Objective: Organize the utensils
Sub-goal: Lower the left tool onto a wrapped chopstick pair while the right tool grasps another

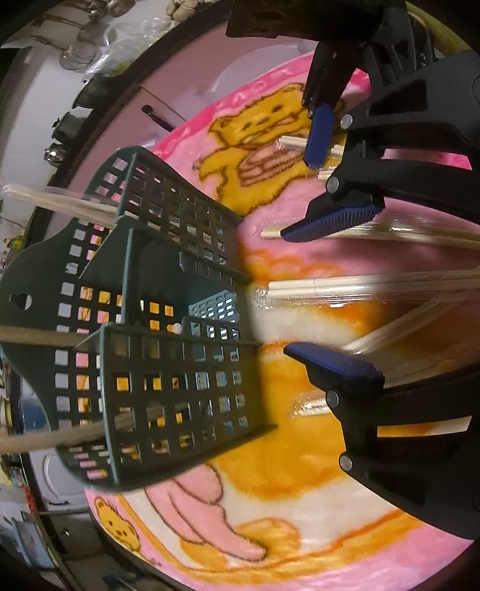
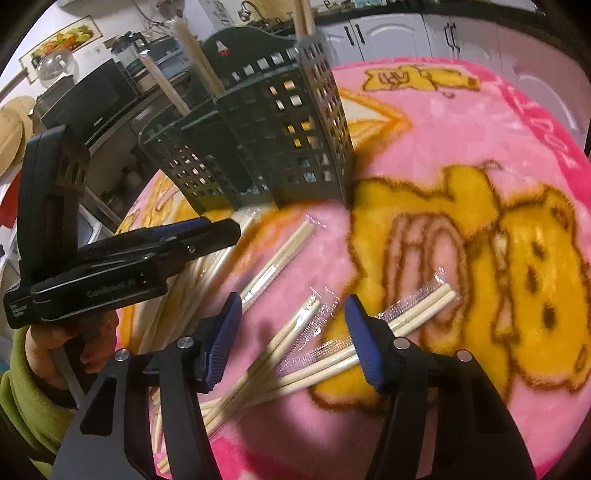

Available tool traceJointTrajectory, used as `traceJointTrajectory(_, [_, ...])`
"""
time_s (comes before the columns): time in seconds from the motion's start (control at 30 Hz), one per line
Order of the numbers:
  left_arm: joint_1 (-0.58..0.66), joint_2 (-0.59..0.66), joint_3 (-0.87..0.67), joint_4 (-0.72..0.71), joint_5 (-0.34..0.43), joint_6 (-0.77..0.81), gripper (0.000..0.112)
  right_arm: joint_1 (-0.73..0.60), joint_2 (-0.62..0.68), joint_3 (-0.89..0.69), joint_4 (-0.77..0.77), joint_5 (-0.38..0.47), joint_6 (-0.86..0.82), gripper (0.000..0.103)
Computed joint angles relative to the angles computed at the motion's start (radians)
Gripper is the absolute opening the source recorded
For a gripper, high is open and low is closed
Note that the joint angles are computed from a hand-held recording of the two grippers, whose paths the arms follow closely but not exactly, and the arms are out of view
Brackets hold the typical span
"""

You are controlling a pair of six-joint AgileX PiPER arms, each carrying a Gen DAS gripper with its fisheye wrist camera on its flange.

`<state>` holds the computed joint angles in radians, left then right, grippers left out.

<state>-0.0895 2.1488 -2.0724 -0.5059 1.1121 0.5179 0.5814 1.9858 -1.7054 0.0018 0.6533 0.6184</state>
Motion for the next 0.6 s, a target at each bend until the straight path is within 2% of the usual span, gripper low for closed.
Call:
traceJointTrajectory(0.2, [-0.028, 0.057, -0.082, 0.042, 0.032, -0.036, 0.031, -0.007, 0.004, 0.003, 0.03, -0.005, -0.024, 0.044])
traceJointTrajectory(0.6, [-0.057, 0.111, -0.16, 0.092, 0.053, -0.095, 0.026, -0.027, 0.015, -0.007, 0.065, -0.005, -0.037, 0.029])
